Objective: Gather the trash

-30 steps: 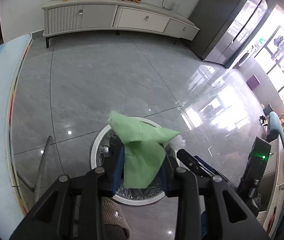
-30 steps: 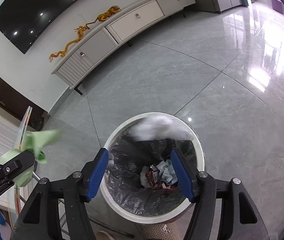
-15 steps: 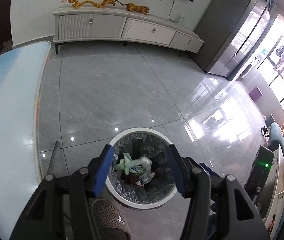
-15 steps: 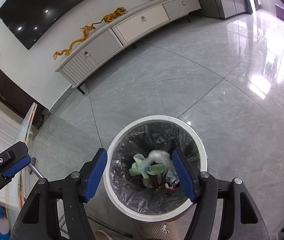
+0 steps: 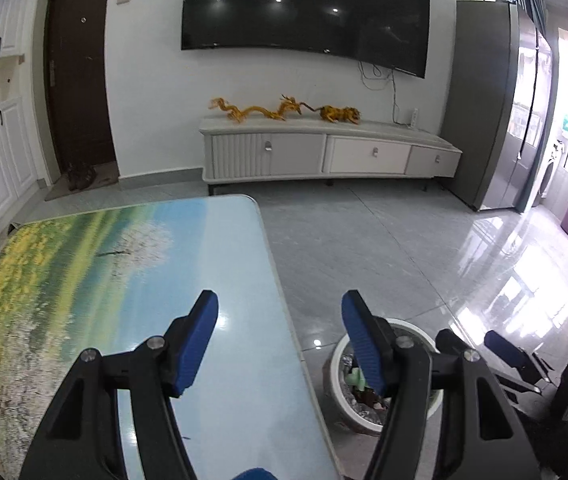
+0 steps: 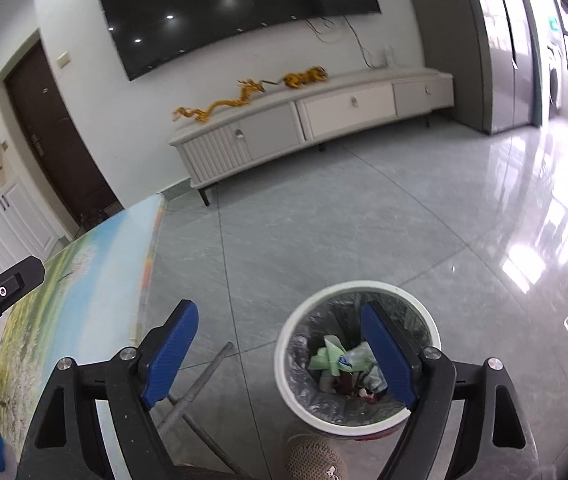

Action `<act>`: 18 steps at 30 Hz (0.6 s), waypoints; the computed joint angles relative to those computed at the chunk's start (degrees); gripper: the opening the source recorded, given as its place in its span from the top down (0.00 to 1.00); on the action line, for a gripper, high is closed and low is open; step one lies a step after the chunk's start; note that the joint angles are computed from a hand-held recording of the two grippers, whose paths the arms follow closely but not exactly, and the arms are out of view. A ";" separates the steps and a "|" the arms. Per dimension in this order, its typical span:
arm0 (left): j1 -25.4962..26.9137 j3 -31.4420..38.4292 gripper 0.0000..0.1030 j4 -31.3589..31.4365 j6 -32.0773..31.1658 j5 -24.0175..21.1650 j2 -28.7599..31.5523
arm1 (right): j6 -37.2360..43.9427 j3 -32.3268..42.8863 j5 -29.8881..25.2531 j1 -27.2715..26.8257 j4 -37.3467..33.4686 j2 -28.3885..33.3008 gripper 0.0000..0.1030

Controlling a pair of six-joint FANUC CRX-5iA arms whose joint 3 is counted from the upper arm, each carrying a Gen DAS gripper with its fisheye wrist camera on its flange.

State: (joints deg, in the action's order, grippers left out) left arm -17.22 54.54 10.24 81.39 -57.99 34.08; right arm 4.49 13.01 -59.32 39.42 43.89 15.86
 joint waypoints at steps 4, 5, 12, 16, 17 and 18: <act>2.15 -7.95 0.34 -1.38 0.84 5.08 -6.20 | -0.61 2.46 -1.65 2.63 5.04 1.42 0.05; 2.68 -9.43 0.29 -1.89 1.43 5.95 -7.50 | -0.62 3.01 -2.00 3.24 6.14 1.76 0.04; 5.88 -23.40 0.04 -1.35 1.61 15.71 -17.65 | -2.44 4.97 -4.36 6.34 12.31 3.40 0.00; 6.95 -25.81 0.04 -1.16 1.61 16.18 -19.90 | -2.31 5.61 -5.43 7.53 14.20 4.04 0.00; 7.13 -26.09 0.04 -1.25 1.77 16.18 -20.27 | -2.34 5.64 -5.62 7.82 15.03 4.21 0.00; 7.20 -26.42 0.04 -1.40 2.05 16.34 -20.63 | -2.41 5.54 -5.73 8.06 15.74 4.25 0.00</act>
State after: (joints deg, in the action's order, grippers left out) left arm -10.01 28.12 8.84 83.44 -41.65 13.45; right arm 2.08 18.55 -65.05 47.48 59.63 20.12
